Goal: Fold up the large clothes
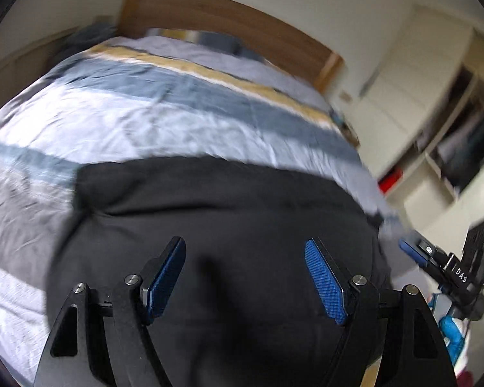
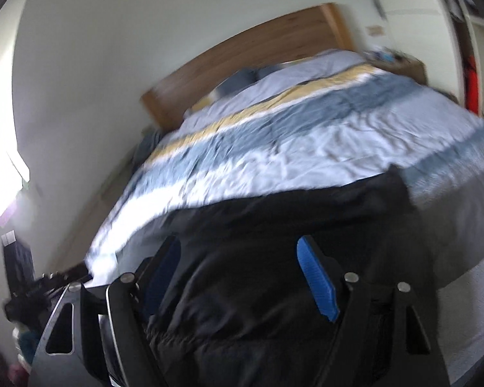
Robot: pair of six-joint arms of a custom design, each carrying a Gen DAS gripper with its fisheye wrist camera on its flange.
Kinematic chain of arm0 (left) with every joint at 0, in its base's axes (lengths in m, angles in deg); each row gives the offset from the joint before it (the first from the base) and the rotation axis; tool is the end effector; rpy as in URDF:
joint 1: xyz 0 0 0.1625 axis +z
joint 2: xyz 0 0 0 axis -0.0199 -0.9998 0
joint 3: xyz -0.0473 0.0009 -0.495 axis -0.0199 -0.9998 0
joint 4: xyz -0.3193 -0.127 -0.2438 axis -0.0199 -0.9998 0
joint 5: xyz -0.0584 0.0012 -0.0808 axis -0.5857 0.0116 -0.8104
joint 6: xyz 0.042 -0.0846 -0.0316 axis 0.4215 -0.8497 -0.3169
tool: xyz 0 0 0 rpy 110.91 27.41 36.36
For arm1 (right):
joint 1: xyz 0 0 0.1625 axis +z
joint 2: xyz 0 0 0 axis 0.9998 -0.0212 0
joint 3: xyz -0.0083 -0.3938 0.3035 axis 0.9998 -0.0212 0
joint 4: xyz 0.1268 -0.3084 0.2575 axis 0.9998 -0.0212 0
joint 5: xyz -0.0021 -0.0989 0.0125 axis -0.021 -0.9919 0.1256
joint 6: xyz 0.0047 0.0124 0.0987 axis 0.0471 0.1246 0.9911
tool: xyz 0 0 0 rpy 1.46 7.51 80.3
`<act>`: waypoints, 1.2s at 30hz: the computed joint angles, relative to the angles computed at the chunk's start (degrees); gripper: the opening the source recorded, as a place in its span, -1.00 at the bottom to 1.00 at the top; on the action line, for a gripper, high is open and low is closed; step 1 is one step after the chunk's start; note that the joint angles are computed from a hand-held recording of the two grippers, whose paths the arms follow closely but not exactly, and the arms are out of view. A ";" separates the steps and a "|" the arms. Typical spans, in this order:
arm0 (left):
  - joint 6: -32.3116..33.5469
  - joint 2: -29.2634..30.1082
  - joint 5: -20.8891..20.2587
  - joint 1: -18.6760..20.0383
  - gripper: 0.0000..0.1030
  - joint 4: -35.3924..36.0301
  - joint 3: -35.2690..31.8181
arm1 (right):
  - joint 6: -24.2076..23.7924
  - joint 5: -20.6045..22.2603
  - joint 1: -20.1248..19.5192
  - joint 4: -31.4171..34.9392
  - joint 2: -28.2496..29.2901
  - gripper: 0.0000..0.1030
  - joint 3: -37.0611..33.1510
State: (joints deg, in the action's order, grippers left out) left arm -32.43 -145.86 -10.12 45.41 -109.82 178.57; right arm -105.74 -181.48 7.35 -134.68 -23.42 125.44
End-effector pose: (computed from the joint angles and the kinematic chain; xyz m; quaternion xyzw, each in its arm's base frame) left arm -0.2080 -0.4909 0.1990 0.0427 0.9007 -0.3849 0.1968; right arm 0.1865 -0.5525 0.2327 0.2340 -0.9100 0.3314 0.0860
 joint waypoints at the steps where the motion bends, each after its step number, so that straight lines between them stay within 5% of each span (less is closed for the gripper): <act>1: 1.38 2.06 -0.08 0.52 0.45 0.26 -1.32 | -1.22 -0.13 0.44 -0.35 1.48 0.43 -0.15; 6: 1.71 7.62 2.92 5.50 0.50 6.46 -8.45 | -3.93 -9.29 1.45 -0.81 10.65 0.43 -6.01; 14: 1.70 12.89 3.55 12.35 0.66 18.56 -21.50 | -1.48 -13.54 1.26 8.55 18.01 0.43 -19.36; 18: 1.42 14.52 2.86 14.38 0.71 22.65 -25.66 | 0.85 -11.96 0.08 14.25 19.97 0.44 -24.49; 24: 3.15 12.54 -2.53 16.61 0.73 19.11 -24.82 | 0.74 -5.18 -3.10 19.42 18.09 0.43 -25.79; 30: -5.11 6.51 0.51 20.10 0.76 25.70 -21.68 | 3.63 -9.72 -8.13 22.42 14.67 0.43 -27.67; 36: -16.78 1.57 7.90 19.43 0.77 40.42 -18.68 | 6.00 -20.74 -9.32 19.15 12.39 0.43 -24.96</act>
State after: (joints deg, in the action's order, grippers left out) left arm -49.21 -144.29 -2.22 64.83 -69.40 159.90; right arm -99.74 -202.22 -1.96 -115.54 -11.03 100.48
